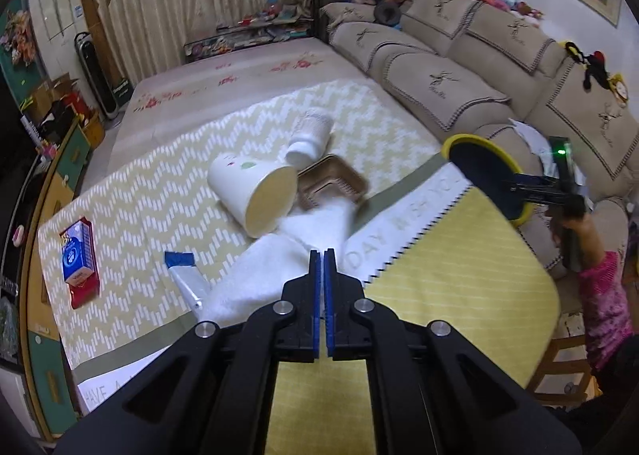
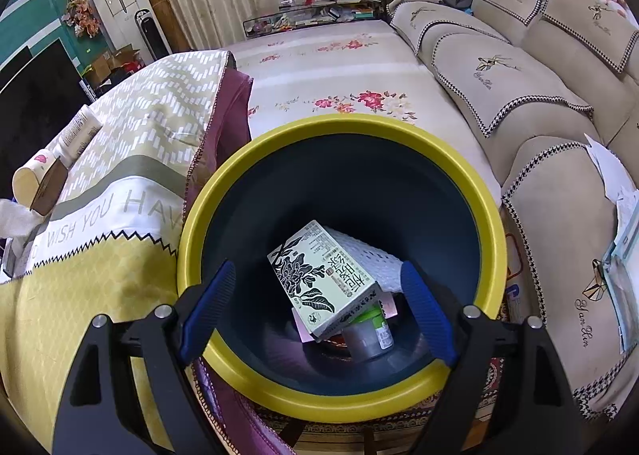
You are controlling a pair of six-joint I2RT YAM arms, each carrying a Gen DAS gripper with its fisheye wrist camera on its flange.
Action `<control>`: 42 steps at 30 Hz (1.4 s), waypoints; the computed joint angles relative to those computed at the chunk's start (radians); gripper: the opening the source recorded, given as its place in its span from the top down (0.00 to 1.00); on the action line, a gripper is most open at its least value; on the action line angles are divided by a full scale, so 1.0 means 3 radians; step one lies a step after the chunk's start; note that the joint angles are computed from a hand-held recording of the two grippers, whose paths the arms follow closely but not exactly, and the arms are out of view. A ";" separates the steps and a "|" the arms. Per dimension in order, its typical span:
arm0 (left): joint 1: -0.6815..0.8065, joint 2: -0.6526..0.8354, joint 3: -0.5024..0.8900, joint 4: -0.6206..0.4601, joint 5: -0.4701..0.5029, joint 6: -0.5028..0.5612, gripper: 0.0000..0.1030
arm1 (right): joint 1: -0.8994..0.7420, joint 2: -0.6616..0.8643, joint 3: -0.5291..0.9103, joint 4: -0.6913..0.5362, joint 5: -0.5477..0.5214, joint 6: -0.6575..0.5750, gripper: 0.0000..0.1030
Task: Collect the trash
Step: 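Grasp the crumpled white tissue with the left gripper, then carry the tissue over the yellow bin and open the left gripper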
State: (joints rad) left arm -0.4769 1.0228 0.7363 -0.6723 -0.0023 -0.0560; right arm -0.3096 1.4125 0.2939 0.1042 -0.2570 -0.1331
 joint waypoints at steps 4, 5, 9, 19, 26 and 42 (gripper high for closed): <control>-0.0050 0.0079 -0.0003 0.0001 0.0014 -0.0019 0.97 | -0.0029 0.0014 -0.0014 0.0005 -0.0030 -0.0026 0.22; -0.0052 0.0159 -0.0032 0.0067 0.0008 -0.0027 0.96 | -0.0030 0.0009 -0.0021 0.0006 -0.0034 -0.0026 0.22; -0.0116 0.0607 -0.0195 0.0485 -0.0299 -0.0144 0.28 | -0.0051 0.0026 -0.0027 0.0005 -0.0048 -0.0060 0.22; 0.0025 0.1404 -0.0282 0.1209 -0.0631 0.0041 0.26 | -0.0060 0.0161 0.0011 0.0054 -0.0026 -0.0067 0.22; 0.0049 0.1451 -0.0295 0.1094 -0.0250 -0.0006 0.92 | -0.0014 0.0135 -0.0011 0.0056 -0.0028 -0.0057 0.22; -0.1426 0.0174 0.0236 -0.0070 -0.0582 -0.0753 0.93 | -0.0206 -0.0864 -0.0167 -0.0590 -0.0281 -0.0175 0.22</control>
State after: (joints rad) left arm -0.9046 1.0748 0.8072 -0.6933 -0.1768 -0.2820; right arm -0.3715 1.1532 0.2437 -0.0727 -0.3413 -0.1856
